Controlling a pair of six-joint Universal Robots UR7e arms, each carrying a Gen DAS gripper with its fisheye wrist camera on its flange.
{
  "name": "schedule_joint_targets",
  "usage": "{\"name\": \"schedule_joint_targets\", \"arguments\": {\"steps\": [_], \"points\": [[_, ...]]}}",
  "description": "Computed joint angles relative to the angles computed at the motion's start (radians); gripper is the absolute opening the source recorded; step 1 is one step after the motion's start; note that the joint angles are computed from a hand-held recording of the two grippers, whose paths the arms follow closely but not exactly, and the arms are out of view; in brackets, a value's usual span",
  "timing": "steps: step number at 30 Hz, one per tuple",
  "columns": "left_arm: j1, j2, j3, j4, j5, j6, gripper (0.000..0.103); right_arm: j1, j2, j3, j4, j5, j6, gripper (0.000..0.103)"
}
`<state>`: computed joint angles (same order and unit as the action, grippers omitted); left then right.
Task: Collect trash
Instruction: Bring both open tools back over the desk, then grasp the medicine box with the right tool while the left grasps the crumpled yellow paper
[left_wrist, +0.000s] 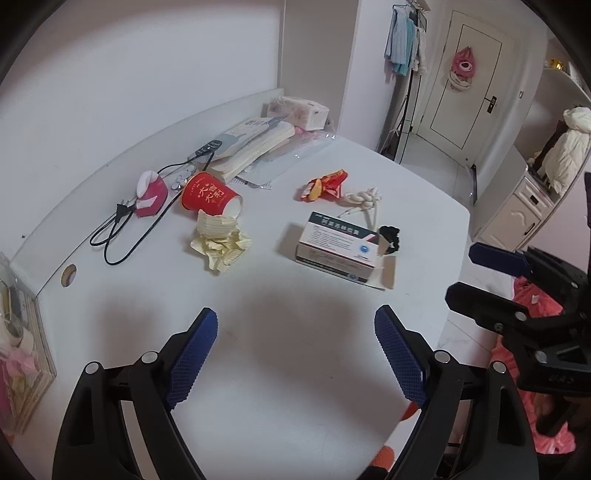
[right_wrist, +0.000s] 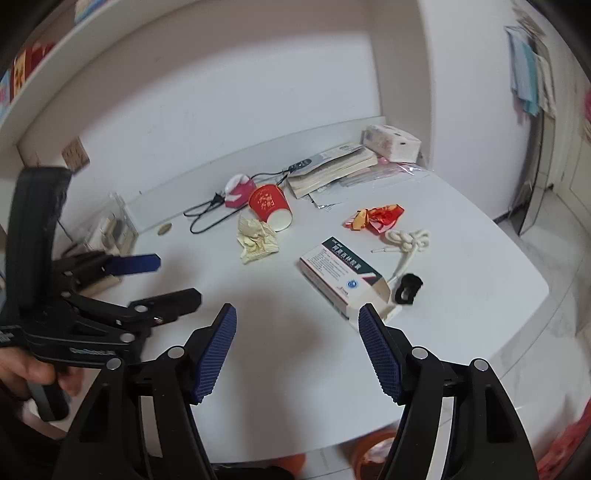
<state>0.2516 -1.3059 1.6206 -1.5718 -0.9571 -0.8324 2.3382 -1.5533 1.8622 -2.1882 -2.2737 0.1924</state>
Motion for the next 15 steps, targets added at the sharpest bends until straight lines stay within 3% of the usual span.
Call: {"name": "schedule_joint_targets", "arguments": {"steps": [6, 15], "points": [[0.062, 0.019, -0.007, -0.043, -0.019, 0.071, 0.086, -0.078, 0.047, -0.020, -0.008, 0.023, -0.137, 0.069], [0.140, 0.062, -0.023, -0.136, -0.064, 0.224, 0.086, -0.202, 0.093, -0.046, -0.015, 0.117, -0.365, 0.069]]}}
